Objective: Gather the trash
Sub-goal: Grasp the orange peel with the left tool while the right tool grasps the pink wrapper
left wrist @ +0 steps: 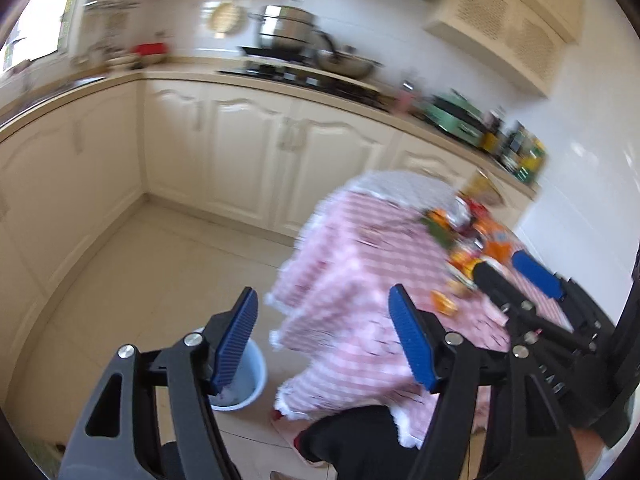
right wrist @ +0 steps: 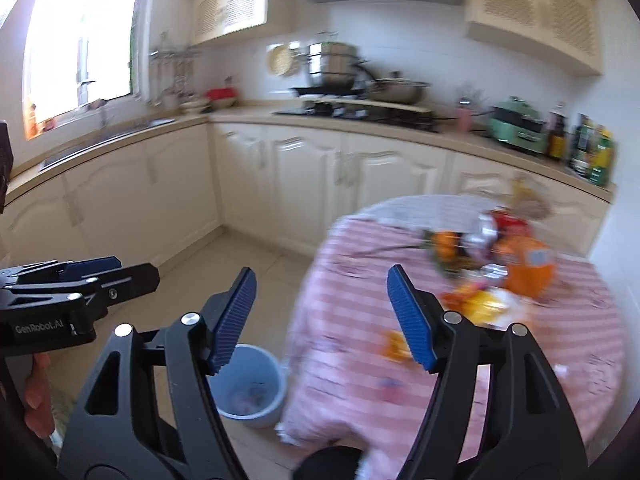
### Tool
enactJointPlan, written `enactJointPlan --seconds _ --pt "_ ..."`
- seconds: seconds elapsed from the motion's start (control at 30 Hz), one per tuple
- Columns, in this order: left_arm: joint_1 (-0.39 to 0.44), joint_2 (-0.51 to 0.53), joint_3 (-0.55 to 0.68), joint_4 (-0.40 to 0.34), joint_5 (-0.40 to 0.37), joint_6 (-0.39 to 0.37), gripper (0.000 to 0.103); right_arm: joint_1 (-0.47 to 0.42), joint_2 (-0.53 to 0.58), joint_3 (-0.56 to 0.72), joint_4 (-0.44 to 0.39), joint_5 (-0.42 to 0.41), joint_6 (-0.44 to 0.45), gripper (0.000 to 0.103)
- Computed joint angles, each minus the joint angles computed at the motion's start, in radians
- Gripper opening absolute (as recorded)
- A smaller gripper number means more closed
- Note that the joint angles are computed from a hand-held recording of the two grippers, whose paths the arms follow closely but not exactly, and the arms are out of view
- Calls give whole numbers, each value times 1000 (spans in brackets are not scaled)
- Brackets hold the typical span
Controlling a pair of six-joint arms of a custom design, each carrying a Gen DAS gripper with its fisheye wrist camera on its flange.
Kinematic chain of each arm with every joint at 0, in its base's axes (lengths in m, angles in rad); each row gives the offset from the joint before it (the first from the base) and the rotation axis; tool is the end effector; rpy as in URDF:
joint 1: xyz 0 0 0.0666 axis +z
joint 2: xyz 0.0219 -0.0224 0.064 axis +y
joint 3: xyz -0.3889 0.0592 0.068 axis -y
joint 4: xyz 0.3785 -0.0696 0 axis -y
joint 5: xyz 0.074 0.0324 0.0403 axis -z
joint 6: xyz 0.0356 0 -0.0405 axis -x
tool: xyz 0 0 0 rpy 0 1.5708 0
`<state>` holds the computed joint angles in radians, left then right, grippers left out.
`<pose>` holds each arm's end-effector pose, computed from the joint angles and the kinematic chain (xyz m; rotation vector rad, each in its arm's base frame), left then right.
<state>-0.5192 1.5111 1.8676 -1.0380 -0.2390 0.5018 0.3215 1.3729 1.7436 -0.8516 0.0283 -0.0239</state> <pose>0.4429 -0.2438 0.5864 -0.1087 2.2423 -0.2870 0.4387 0.1446 0.6115 -0.2874 2.0364 0.1856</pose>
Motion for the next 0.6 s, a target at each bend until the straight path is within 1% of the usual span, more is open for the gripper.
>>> enactJointPlan --seconds 0.1,0.17,0.27,0.37,0.43,0.5,0.6 --pt "-41 70 73 -21 35 -29 67 -80 -49 -61 6 10 -7 68" --pt "-57 114 109 -28 80 -38 67 -135 -67 -94 14 -6 -25 68" --pt "-92 196 190 -67 106 -52 67 -209 -94 -145 28 -3 -36 68" --pt "-112 238 228 -86 115 -74 67 -260 -99 -176 23 -5 -41 68" --pt "-123 295 295 -125 100 -85 67 -293 -93 -188 14 -20 -52 68" --pt "-127 327 335 -161 90 -88 67 -320 -86 -200 7 -33 -57 68" --pt "-126 360 377 -192 95 -90 67 -339 -66 -205 -10 -60 -68 68"
